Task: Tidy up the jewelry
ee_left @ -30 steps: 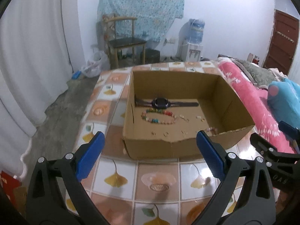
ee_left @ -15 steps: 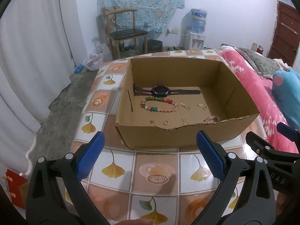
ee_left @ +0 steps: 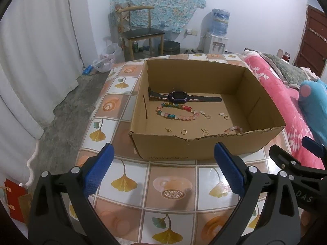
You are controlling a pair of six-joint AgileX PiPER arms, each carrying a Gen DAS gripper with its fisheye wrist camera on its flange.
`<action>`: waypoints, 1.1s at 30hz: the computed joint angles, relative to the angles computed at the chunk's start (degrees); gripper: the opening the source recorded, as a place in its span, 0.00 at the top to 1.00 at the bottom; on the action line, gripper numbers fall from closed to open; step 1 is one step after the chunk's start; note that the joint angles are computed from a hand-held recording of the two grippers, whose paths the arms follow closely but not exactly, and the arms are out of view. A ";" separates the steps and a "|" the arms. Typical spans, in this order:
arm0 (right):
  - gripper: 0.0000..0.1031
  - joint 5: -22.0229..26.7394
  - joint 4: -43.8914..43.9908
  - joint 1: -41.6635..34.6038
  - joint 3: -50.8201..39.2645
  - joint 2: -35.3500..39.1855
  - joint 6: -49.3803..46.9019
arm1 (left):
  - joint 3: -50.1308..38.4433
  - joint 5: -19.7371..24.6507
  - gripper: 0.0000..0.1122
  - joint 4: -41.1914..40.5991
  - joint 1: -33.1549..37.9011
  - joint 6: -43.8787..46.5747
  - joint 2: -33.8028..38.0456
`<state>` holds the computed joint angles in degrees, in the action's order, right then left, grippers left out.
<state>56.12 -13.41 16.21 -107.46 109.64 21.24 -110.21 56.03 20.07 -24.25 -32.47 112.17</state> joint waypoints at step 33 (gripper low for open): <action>0.09 -0.10 0.65 0.14 0.41 0.07 0.45 | -1.30 1.11 0.16 -0.36 -0.67 1.04 0.94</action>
<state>56.02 -12.76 16.35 -107.05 109.71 21.69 -111.51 57.15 19.70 -24.93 -31.43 113.10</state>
